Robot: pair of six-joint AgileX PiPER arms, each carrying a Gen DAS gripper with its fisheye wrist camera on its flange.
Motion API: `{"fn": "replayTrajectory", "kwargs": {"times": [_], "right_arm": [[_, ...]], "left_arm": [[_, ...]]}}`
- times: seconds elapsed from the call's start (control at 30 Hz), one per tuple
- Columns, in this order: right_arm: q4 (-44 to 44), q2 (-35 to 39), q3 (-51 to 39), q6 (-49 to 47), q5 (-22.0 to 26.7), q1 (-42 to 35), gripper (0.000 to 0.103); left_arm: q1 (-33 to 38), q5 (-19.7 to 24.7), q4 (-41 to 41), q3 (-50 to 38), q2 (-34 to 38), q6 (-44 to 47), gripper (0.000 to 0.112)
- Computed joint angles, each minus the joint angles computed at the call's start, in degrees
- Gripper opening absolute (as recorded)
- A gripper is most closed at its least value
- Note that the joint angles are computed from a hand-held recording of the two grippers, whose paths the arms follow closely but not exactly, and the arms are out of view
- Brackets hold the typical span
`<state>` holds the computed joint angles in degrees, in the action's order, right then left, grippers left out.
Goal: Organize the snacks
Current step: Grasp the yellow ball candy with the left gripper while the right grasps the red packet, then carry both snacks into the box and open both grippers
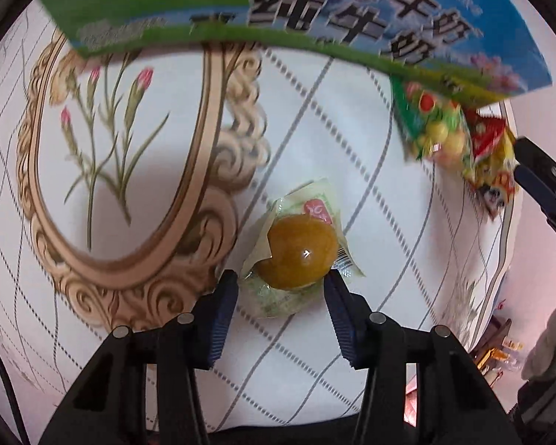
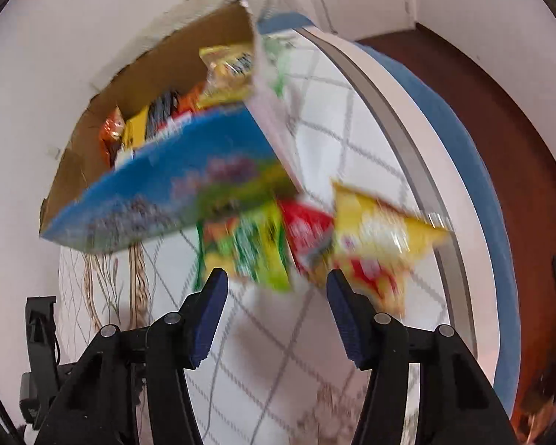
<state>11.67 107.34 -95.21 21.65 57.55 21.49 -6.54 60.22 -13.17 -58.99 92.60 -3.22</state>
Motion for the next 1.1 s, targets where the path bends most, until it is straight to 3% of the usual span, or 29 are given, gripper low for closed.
{"fn": "replayTrajectory", "kwargs": {"times": [0.17, 0.23, 0.27, 0.33, 0.47, 0.63, 0.7, 0.8, 0.9, 1.03, 1.1], "right_arm": [[-5.53, 10.9, -14.96, 1.88, 5.66, 0.52, 0.056], [-6.93, 16.18, -21.24, 1.77, 10.06, 0.67, 0.048], [-7.52, 18.08, -23.01, 1.57, 10.99, 0.67, 0.047], [-8.75, 20.05, -24.75, 1.07, 11.53, 0.69, 0.037], [-8.49, 19.88, -25.7, 0.43, 11.63, 0.46, 0.035], [-7.12, 13.35, -20.5, -0.97, 9.58, 0.61, 0.034], [-6.08, 9.79, -17.52, -1.26, 8.59, 1.1, 0.034], [-3.75, 5.03, -13.31, -2.04, 7.57, 1.34, 0.034], [-0.7, 0.63, -7.58, -3.06, 6.1, 1.82, 0.034], [-1.4, 1.01, -5.97, -1.61, 6.24, 5.87, 0.034], [0.04, -0.49, -1.83, -2.42, 5.61, 6.06, 0.034]], "left_arm": [[-0.42, 0.67, -1.3, -5.35, 6.09, -0.89, 0.046], [-0.69, 0.5, -1.55, -6.14, 8.04, -1.36, 0.046], [-1.05, -0.17, -1.25, -6.12, 8.56, -1.38, 0.046], [-0.54, -1.15, -0.88, -2.7, 6.41, -0.71, 0.046], [-3.27, -3.41, 0.21, -1.22, 4.72, -4.08, 0.044], [-4.5, -4.51, -0.31, 4.06, -1.32, -5.73, 0.04], [-3.89, -3.71, -0.96, 4.9, -3.13, -4.93, 0.029], [-4.52, -3.38, 0.17, 5.18, -4.1, -4.78, 0.027], [-1.26, -2.0, -3.04, 4.17, -2.0, -0.07, 0.028], [2.19, -1.8, -7.44, 4.46, 0.2, 2.5, 0.033], [3.09, -0.62, -8.34, 3.97, -0.72, 2.85, 0.041]]}}
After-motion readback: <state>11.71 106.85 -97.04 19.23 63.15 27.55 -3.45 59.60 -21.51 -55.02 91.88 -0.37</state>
